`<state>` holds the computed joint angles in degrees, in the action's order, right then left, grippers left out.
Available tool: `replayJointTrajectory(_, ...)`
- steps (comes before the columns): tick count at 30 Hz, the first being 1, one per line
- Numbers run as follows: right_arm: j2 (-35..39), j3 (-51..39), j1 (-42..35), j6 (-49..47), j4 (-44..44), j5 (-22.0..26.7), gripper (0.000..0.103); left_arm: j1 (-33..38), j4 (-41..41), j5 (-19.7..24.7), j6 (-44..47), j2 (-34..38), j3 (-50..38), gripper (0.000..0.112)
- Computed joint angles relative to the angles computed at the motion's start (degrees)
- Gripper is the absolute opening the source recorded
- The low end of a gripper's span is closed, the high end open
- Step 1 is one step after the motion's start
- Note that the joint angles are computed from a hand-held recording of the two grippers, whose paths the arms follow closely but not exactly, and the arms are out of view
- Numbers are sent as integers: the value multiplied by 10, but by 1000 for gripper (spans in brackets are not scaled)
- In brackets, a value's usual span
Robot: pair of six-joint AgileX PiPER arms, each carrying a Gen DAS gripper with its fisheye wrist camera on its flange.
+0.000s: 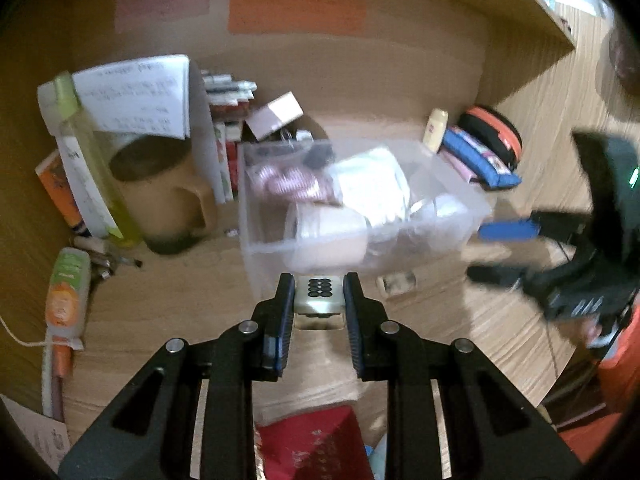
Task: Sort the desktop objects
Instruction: 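Drop the dotted tile into the box with the left tool while the right tool nears the block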
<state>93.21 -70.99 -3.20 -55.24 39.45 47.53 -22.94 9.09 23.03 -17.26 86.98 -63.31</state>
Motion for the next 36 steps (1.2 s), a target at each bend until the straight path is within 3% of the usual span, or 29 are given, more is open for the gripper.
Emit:
replayJointTrajectory(11,113,-54,56,98,-51,-9,64,44,-87,-20,85,16,-44,24)
replayJointTrajectory(17,113,-42,84,114,-68,-47,64,69,-170,-17,169,51,-89,24)
replayJointTrajectory(23,109,-27,111,129,-88,-90,64,82,-204,-5,203,85,-121,24)
replayJointTrajectory(25,104,-17,123,132,-105,-112,59,86,-211,-1,211,94,-127,24)
replayJointTrajectory(27,99,-9,132,135,-126,-132,44,90,-226,3,224,105,-133,24)
replayJointTrajectory(28,99,-7,137,136,-130,-137,42,92,-230,5,228,109,-135,24)
replayJointTrajectory(36,104,-15,119,86,-73,-95,41,82,-194,9,206,120,-132,24)
